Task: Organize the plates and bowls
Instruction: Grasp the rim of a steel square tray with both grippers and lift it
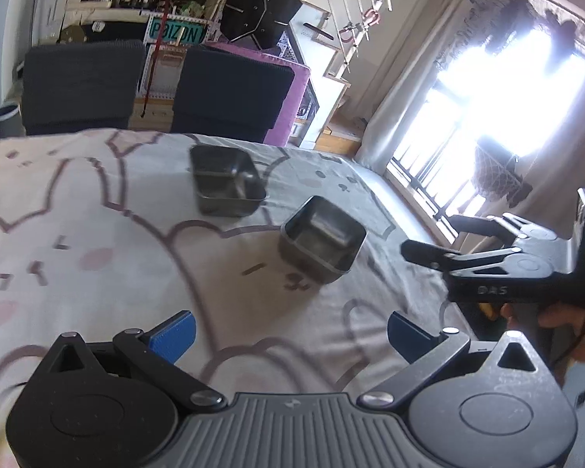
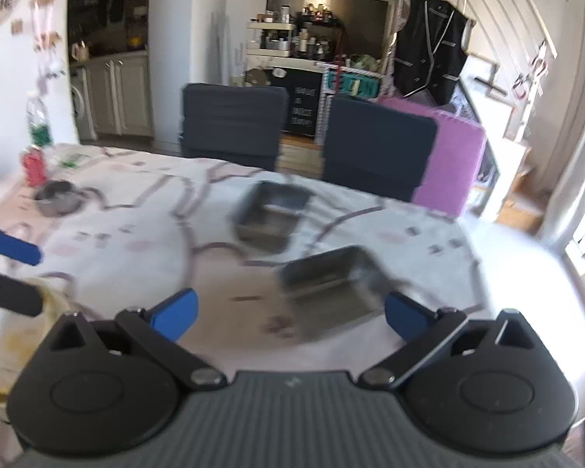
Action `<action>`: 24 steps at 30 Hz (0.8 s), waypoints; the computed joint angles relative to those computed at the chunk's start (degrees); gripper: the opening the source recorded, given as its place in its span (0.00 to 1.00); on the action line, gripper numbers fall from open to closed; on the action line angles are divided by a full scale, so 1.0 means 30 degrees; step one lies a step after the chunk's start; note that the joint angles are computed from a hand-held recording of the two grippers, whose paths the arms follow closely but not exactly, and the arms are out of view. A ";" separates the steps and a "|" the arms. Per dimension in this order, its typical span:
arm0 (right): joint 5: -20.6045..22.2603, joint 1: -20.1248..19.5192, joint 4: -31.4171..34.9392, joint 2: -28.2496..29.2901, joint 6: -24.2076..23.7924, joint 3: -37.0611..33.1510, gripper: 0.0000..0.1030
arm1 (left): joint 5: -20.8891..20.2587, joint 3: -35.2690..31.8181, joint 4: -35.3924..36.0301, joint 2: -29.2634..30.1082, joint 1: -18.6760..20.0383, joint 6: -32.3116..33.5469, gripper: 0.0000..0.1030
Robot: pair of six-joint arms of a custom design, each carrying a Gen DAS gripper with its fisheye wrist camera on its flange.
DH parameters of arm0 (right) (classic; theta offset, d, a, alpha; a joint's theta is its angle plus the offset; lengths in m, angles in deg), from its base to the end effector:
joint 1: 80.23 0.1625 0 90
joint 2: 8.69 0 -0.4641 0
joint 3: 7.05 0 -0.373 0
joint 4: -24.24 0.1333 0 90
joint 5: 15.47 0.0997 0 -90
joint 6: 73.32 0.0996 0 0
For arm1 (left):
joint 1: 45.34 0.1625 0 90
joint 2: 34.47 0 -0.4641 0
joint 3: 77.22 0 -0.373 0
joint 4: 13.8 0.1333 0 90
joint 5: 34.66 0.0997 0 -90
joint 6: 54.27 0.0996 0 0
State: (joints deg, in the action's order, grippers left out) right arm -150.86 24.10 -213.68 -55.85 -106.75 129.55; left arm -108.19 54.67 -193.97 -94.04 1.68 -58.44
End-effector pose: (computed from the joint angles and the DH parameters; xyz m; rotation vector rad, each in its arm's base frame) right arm 0.1671 -0.4021 0.1782 0.3873 -2.0487 0.9798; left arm -0.2040 -0.4558 0.1469 0.9153 2.7998 -0.5943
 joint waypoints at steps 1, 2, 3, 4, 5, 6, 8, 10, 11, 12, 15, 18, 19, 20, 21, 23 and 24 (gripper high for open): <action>0.0361 -0.0531 -0.0031 -0.0259 -0.0429 -0.0015 1.00 | -0.0141 -0.0243 -0.0320 0.0549 0.0018 -0.0367 1.00; 0.0852 -0.1177 0.0628 -0.0762 -0.0476 -0.0009 1.00 | -0.0347 -0.0513 -0.0660 0.1147 0.0063 -0.0731 1.00; 0.1431 -0.1867 0.1184 -0.1195 -0.0405 0.0009 1.00 | -0.0501 -0.0759 -0.1023 0.1722 0.0084 -0.1075 1.00; 0.2031 -0.2507 0.1084 -0.1304 -0.0579 -0.0014 0.99 | -0.0595 -0.1004 -0.1364 0.2278 0.0127 -0.1256 0.99; 0.2535 -0.3096 0.0808 -0.1278 -0.0857 -0.0062 0.98 | -0.0659 -0.1289 -0.1548 0.2824 0.0167 -0.1379 0.98; 0.2777 -0.3595 0.0813 -0.1231 -0.1086 -0.0216 0.94 | -0.0763 -0.1594 -0.1595 0.3307 0.0232 -0.1561 0.96; 0.3034 -0.4596 0.0980 -0.1164 -0.1407 -0.0572 0.83 | -0.1285 -0.2215 -0.1761 0.4214 0.0540 -0.2206 0.86; 0.2789 -0.5181 0.1498 -0.0933 -0.1384 -0.1230 0.75 | -0.1748 -0.2799 -0.1813 0.4977 0.0859 -0.3104 0.80; 0.2818 -0.5406 0.1725 -0.0947 -0.1427 -0.1425 0.73 | -0.1918 -0.3083 -0.1894 0.5366 0.1015 -0.3439 0.75; 0.3032 -0.5703 0.1725 -0.0907 -0.1456 -0.1610 0.67 | -0.2002 -0.3377 -0.1922 0.5731 0.1154 -0.3695 0.72; 0.2867 -0.5942 0.2422 -0.0506 -0.1238 -0.2485 0.61 | -0.2370 -0.4299 -0.1670 0.6627 0.1626 -0.4351 0.62; 0.3175 -0.5952 0.2315 -0.0327 -0.1462 -0.2800 0.61 | -0.2623 -0.5264 -0.0998 0.7316 0.1987 -0.4987 0.58; 0.3187 -0.5936 0.2452 -0.0310 -0.1513 -0.3031 0.61 | -0.2713 -0.5497 -0.0941 0.7494 0.2073 -0.5034 0.57; 0.3091 -0.5935 0.2667 -0.0205 -0.1619 -0.3373 0.61 | -0.2708 -0.5719 -0.0905 0.7669 0.2106 -0.5004 0.57; 0.2800 -0.5893 0.3155 -0.0098 -0.1677 -0.3778 0.61 | -0.2678 -0.5933 -0.0826 0.7820 0.2126 -0.4896 0.57; 0.2800 -0.5921 0.3861 0.0032 -0.1909 -0.4230 0.61 | -0.2567 -0.6302 -0.0605 0.8041 0.2159 -0.4744 0.56; 0.2956 -0.5986 0.4047 0.0133 -0.1983 -0.4442 0.61 | -0.2502 -0.6502 -0.0438 0.8141 0.2199 -0.4729 0.56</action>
